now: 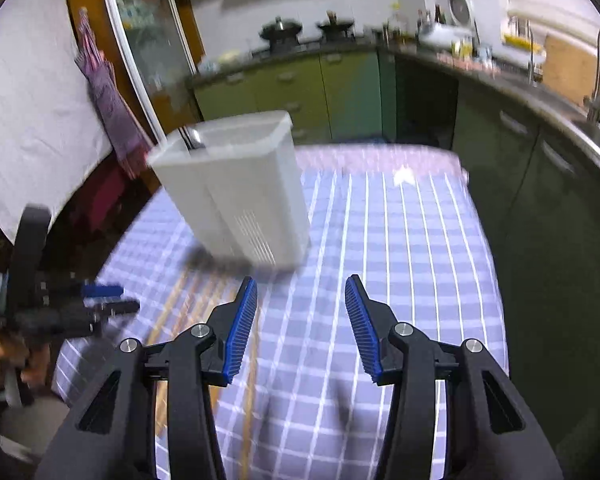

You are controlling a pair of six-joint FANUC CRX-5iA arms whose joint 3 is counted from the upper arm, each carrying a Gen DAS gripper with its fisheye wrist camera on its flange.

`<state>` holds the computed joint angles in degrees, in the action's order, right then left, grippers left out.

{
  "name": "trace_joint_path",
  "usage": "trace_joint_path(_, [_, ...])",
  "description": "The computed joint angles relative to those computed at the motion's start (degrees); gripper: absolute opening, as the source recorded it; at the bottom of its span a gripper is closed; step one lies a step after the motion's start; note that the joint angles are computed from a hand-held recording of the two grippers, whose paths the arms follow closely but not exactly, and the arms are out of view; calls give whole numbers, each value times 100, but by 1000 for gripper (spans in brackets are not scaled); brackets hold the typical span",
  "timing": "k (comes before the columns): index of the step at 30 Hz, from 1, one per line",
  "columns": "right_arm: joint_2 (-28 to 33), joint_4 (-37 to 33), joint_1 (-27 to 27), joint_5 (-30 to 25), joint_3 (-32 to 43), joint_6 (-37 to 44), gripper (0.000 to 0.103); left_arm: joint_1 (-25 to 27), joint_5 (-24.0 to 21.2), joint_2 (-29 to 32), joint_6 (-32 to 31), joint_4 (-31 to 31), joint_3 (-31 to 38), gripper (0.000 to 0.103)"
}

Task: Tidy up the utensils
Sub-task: 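Open the right tool to drop the spoon into the holder while the left returns to the chopsticks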

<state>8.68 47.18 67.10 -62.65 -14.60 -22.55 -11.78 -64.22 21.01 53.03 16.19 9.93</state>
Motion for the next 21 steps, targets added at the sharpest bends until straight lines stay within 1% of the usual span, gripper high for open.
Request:
trace_joint_path(1, [-7, -84, 2, 53, -41, 6, 46, -36, -216, 175, 171, -61, 216, 27])
trace_joint_path(3, [-15, -181, -11, 180, -116, 0, 46, -115, -545, 487, 482, -207, 623, 22])
trace_joint_path(6, [-20, -287, -39, 315, -158, 62, 46, -213, -593, 665, 737, -421, 879, 22])
trace_joint_path(10, [-18, -352, -46, 391, -168, 108, 46, -260, -912, 955, 901, -438, 1233, 22])
trace_joint_path(12, [2, -388, -71, 380, -98, 182, 46, -290, -1002, 1030, 940, -477, 1326, 21])
trace_joint_path(19, [133, -700, -118, 379, 126, 578, 46, -439, -1177, 1191, 1061, -652, 1582, 8])
trace_joint_path(21, [175, -832, -136, 391, 203, 741, 46, -479, -1206, 1203, 1057, -703, 1616, 8])
